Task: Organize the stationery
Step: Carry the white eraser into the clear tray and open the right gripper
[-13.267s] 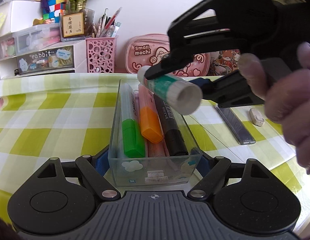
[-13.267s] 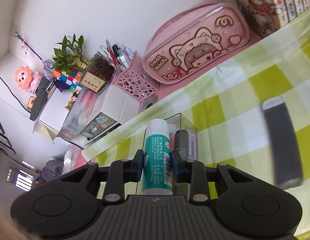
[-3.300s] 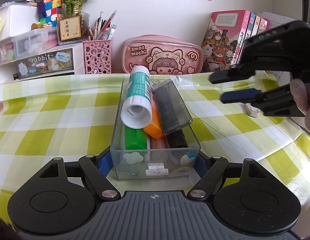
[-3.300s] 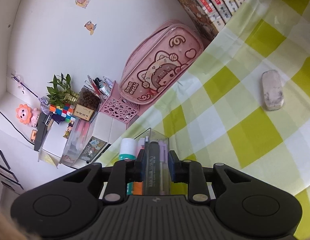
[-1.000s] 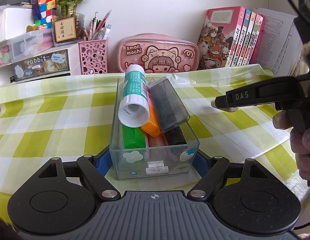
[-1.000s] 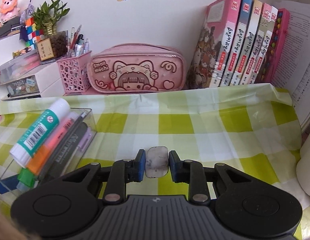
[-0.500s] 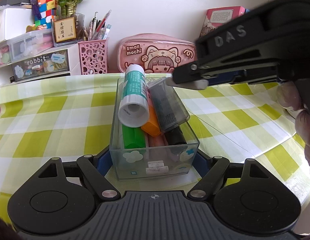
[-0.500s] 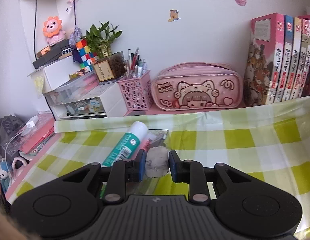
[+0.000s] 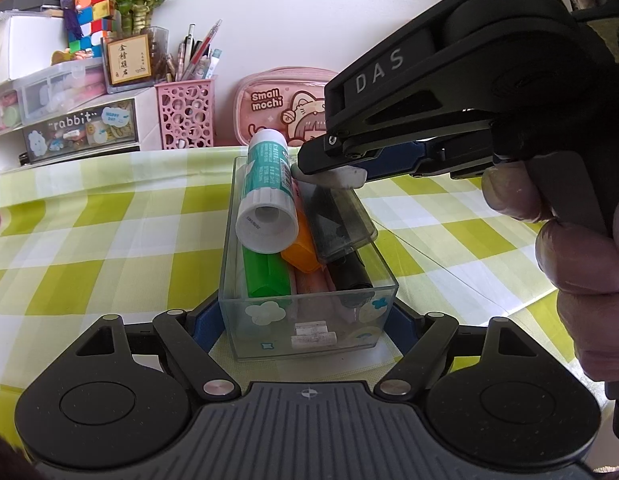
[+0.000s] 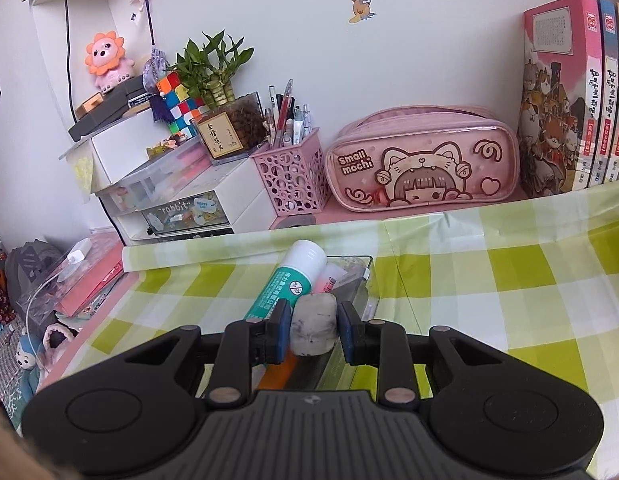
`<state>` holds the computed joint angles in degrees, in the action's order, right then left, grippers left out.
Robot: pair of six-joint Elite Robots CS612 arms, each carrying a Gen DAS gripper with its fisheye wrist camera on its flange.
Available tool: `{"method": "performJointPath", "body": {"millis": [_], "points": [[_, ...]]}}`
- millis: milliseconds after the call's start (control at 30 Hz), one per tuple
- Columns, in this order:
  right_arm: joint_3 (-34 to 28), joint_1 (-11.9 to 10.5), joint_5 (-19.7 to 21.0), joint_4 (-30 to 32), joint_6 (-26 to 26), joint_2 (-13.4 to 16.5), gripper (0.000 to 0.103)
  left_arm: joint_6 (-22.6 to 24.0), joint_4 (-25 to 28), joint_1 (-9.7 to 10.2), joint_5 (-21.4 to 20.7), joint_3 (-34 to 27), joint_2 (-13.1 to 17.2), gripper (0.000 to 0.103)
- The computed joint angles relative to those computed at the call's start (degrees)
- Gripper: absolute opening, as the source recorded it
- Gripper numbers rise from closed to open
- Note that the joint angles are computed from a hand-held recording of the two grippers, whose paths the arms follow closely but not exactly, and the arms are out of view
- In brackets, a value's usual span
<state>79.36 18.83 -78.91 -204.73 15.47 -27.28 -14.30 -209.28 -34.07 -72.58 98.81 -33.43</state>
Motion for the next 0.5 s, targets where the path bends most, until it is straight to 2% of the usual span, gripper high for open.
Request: {"method": "performJointPath", "body": {"millis": [100,300,400,500], "points": [[0.3,-0.5,2.3,-0.8,1.2,-0.1,0.06,-0.1,0.0,0.04,-0.4,0.0,0.0,0.08],[1.9,-0.8,1.6,-1.5,1.4,-1.1,0.06,0.6,1.3,0.2,-1.6,0.1,-0.4,0.09],[4.2,-1.3,0.6,-2.3,1.7,-2.2,0.06,0.6,4.0,-0.25,0.6,0.1,-1.0,0.098],[7.2,-2.0,-0.9,-3.7,2.7,-3.7,0.061,-0.2,5.8,-0.62,1.9,0.8,-1.8,0.098]]}}
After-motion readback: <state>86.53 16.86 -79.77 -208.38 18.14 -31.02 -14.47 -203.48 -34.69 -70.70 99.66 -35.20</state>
